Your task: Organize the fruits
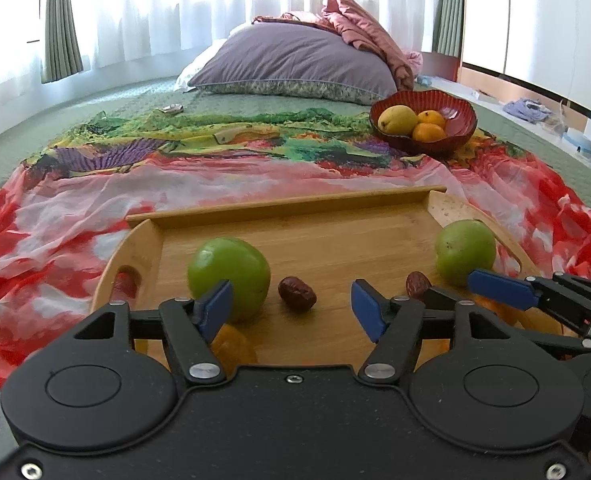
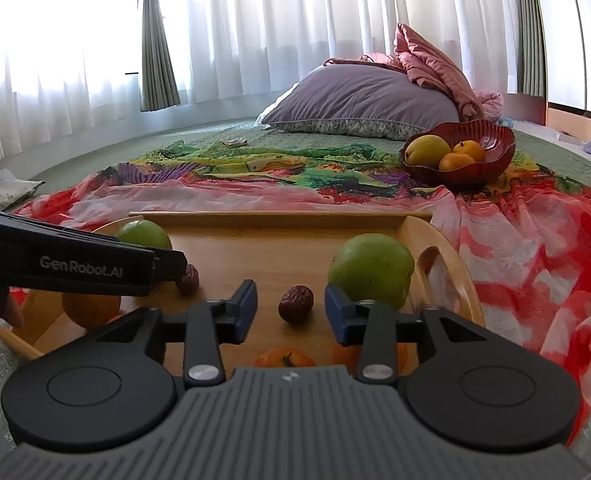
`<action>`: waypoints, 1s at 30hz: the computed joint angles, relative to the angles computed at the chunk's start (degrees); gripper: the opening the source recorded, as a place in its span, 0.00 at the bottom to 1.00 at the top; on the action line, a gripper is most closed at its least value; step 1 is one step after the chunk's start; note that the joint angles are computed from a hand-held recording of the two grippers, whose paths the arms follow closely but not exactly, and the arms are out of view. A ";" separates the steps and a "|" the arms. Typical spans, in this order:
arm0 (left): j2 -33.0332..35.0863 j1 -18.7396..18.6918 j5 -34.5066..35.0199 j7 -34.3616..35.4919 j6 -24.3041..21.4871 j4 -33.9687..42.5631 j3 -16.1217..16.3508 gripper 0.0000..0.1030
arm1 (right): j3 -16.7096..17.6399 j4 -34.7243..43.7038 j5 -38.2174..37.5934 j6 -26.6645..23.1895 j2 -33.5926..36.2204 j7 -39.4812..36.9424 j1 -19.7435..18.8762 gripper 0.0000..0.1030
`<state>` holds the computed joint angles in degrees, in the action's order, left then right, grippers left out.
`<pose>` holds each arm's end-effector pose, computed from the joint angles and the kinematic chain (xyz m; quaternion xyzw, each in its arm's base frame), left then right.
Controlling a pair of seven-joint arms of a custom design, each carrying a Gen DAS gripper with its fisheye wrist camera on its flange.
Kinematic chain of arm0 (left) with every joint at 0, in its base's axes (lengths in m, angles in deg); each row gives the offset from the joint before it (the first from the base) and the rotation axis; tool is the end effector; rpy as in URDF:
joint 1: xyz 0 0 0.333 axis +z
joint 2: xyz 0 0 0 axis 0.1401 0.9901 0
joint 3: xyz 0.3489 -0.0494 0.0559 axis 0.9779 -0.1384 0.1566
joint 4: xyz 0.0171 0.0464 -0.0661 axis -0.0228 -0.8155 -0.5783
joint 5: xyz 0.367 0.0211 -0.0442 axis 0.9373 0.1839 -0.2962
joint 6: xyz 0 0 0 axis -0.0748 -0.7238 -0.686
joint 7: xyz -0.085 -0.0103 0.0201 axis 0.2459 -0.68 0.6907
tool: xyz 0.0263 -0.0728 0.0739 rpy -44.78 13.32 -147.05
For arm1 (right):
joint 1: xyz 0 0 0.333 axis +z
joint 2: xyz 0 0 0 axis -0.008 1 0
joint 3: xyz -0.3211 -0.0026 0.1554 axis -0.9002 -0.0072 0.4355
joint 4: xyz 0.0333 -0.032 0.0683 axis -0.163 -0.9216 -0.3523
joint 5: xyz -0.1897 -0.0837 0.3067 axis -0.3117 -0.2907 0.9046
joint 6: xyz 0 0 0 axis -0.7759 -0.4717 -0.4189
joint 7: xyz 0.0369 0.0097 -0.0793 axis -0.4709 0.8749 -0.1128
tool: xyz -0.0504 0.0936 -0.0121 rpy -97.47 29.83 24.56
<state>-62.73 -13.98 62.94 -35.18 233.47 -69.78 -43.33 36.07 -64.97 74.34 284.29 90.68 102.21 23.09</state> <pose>0.5734 -0.3358 0.4731 -0.6561 0.6045 -0.2992 0.3385 0.5738 0.3172 0.4273 -0.6910 0.4880 -0.2729 0.4582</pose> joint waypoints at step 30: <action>-17.85 3.29 15.13 -16.33 -1.69 -19.71 -7.06 1.00 | -3.18 -10.40 17.15 7.06 -10.28 -12.06 9.61 1.00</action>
<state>-80.58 -10.69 78.06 -51.52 231.78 -89.49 -50.39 32.89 -75.38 91.49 291.36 80.40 90.15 32.70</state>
